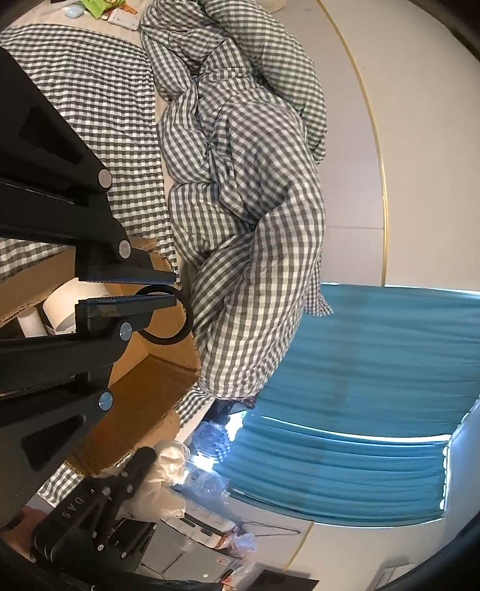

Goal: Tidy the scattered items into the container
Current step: 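Open both grippers to drop the hair tie and lace cloth into the box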

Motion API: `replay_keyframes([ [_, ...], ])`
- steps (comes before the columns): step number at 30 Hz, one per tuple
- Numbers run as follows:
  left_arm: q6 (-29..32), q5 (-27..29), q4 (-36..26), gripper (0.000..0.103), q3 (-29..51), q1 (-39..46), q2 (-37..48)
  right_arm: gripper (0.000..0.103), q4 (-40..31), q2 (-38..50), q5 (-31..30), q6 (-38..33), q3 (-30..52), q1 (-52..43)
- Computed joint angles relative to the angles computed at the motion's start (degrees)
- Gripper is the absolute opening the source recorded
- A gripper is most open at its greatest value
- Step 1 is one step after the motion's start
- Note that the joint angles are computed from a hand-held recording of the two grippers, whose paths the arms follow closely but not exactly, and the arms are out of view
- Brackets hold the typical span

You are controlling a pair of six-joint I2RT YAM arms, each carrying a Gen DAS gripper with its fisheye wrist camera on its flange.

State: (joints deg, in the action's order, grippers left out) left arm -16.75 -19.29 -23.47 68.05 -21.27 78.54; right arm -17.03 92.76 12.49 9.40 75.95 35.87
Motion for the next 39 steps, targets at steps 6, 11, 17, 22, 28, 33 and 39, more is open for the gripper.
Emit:
replay_keyframes([
  [6,0.3,0.6,0.8,0.005,0.6,0.2,2.0,0.074,2.0,-0.9,1.1,-0.1,-1.9,-0.8],
  [11,0.5,0.4,1.0,0.005,1.5,-0.9,3.5,0.08,3.4,-2.5,2.9,-0.1,-3.6,-1.2],
  [17,0.4,1.6,1.4,0.005,3.9,-2.1,8.1,0.084,4.2,-5.8,3.8,0.6,-6.2,-3.1],
  [22,-0.7,2.9,1.8,0.005,6.0,-3.3,12.2,0.084,3.5,-8.1,3.3,0.0,-8.0,-5.3],
  [28,0.4,3.0,0.5,0.014,9.0,-5.8,15.6,0.086,3.3,-9.7,2.4,0.1,-9.8,-7.5],
  [33,2.1,-0.1,1.0,0.068,8.8,-8.3,15.5,0.086,4.2,-10.1,1.0,1.9,-10.9,-8.6],
  [39,1.3,-2.1,1.6,0.098,7.1,-8.7,12.7,0.086,3.9,-10.8,2.8,2.1,-11.4,-7.5],
])
